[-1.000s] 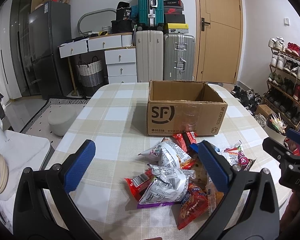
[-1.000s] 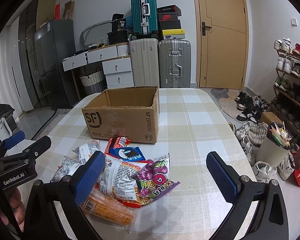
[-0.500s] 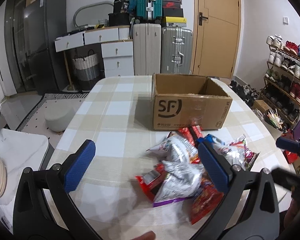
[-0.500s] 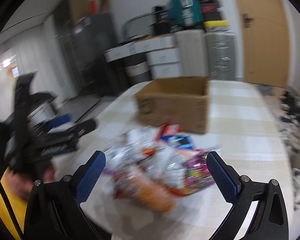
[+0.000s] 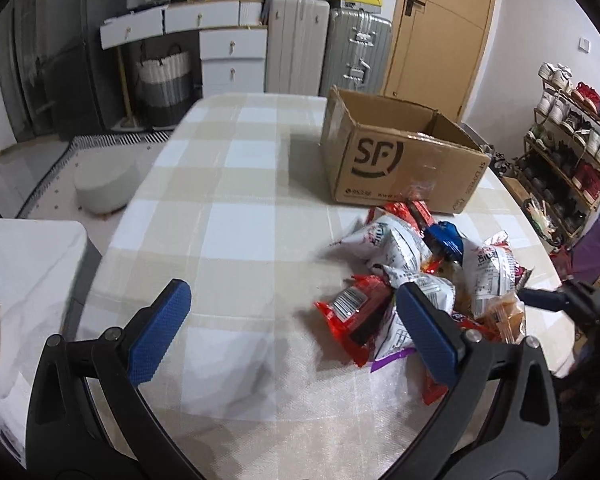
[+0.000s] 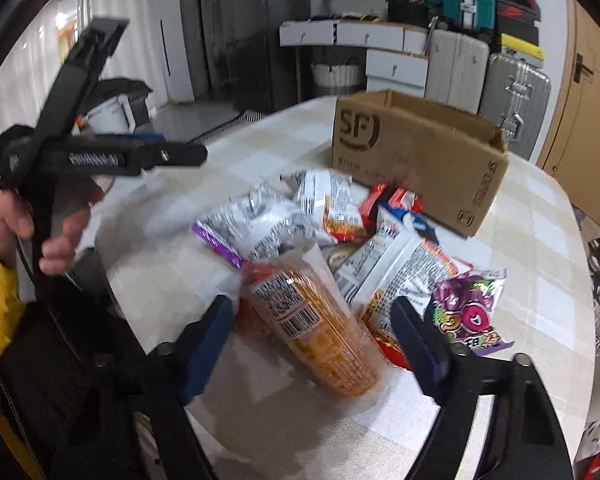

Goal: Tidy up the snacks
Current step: 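Grasp the wrapped bread roll with the right gripper and lift it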

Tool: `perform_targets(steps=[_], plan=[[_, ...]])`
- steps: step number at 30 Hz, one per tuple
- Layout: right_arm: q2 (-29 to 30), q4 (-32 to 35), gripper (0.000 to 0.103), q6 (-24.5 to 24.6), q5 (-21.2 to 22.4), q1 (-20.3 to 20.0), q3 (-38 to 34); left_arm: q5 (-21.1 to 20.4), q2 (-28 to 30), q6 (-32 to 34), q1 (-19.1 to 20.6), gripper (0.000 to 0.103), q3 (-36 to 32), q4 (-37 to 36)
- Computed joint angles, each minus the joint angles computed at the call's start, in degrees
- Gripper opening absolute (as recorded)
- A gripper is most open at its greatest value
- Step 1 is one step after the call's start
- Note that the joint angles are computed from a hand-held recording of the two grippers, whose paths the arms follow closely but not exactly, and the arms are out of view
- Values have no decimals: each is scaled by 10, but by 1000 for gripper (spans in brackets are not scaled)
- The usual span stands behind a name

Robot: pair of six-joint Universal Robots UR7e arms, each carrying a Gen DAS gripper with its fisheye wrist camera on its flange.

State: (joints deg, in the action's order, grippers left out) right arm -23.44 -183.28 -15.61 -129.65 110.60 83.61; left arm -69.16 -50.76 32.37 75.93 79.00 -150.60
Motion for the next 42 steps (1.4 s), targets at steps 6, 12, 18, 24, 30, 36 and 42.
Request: perform_targets(steps=[6,12,18,24,30,36,42], plan=[[6,53,54,9,-4,-13,-15,2,3,0,-4,102,5,11],[-1,44,45,19,8,-15,-6,-6,4,3,-6,102,6,26],[-6,25,41,20,14,-12,4,-20,3,1,-3,102,1,53],[-22,-32,40,32,38,-11,28,-44,11,-3,1,99,-14,97],[-30,-53,40,39,51,-7,38,-58,33,-14,-5,95,-29,127],[-37,-74,40,38,60,-5,52,-65,51,-27,-10,81,-34,128],[-42,-87,40,43,59,-5,61,-78,45,-4,-17,42,-12,109]])
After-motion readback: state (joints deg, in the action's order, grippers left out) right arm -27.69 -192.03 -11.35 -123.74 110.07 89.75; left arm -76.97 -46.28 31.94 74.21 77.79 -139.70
